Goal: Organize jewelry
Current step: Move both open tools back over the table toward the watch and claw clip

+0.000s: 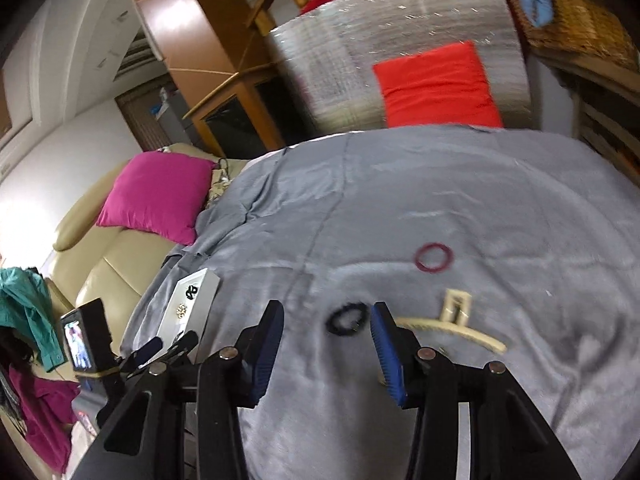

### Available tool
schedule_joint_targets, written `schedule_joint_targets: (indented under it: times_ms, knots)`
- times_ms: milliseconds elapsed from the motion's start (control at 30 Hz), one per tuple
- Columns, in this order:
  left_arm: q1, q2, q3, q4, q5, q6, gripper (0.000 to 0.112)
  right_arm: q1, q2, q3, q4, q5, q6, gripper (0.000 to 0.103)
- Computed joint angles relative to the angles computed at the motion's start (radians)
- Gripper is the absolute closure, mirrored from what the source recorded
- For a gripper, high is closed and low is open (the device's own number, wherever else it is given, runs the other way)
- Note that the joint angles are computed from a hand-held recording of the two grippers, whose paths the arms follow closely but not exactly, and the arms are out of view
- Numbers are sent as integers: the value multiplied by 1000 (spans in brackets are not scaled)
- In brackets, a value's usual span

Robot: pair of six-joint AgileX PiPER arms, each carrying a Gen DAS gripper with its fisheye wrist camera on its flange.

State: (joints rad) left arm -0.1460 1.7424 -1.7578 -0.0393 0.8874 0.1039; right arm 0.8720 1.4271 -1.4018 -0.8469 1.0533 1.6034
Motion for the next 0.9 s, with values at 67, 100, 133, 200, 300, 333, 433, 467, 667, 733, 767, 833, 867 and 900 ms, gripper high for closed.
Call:
schedule_joint_targets:
  times_ms: [67,100,133,200,300,333,433,467,667,733,767,833,867,900]
  knots:
    - [-26,3,3,-5,14,8,42,-5,-56,93,2,-17,44,55]
    - [-39,12,-3,-13,29,21,42,-7,-75,124,2,-21,58,55]
    - [-51,12,2,-24,41,31,42,-16,-99,167,6,-41,78,55]
    - [-63,26,-7,-54,68,50,42,-41,-148,256,7,-101,134,55]
    - [-87,49,-23,-68,102,65,42,-89,-213,382,9,-205,211,55]
    - [-94,60,-32,-67,113,67,42,-98,-228,418,-1,-227,243,55]
    - [-110,82,-49,-73,141,70,42,-186,-273,530,49,-391,265,55]
    - [-116,88,-54,-79,152,77,42,-233,-283,569,100,-477,249,55]
    - [-158,92,-48,-77,160,93,42,-341,-256,641,232,-649,168,55]
    - [-162,98,-55,-63,157,81,42,-344,-254,638,215,-648,183,55]
    - [-160,111,-72,-68,168,81,42,-348,-254,636,218,-653,182,55]
    - [-156,143,-112,-69,192,76,42,-370,-240,637,251,-674,163,55]
    - [-156,155,-127,-61,200,70,42,-384,-227,631,296,-676,123,55]
    - [-156,169,-146,-52,206,63,42,-402,-215,630,343,-688,80,55]
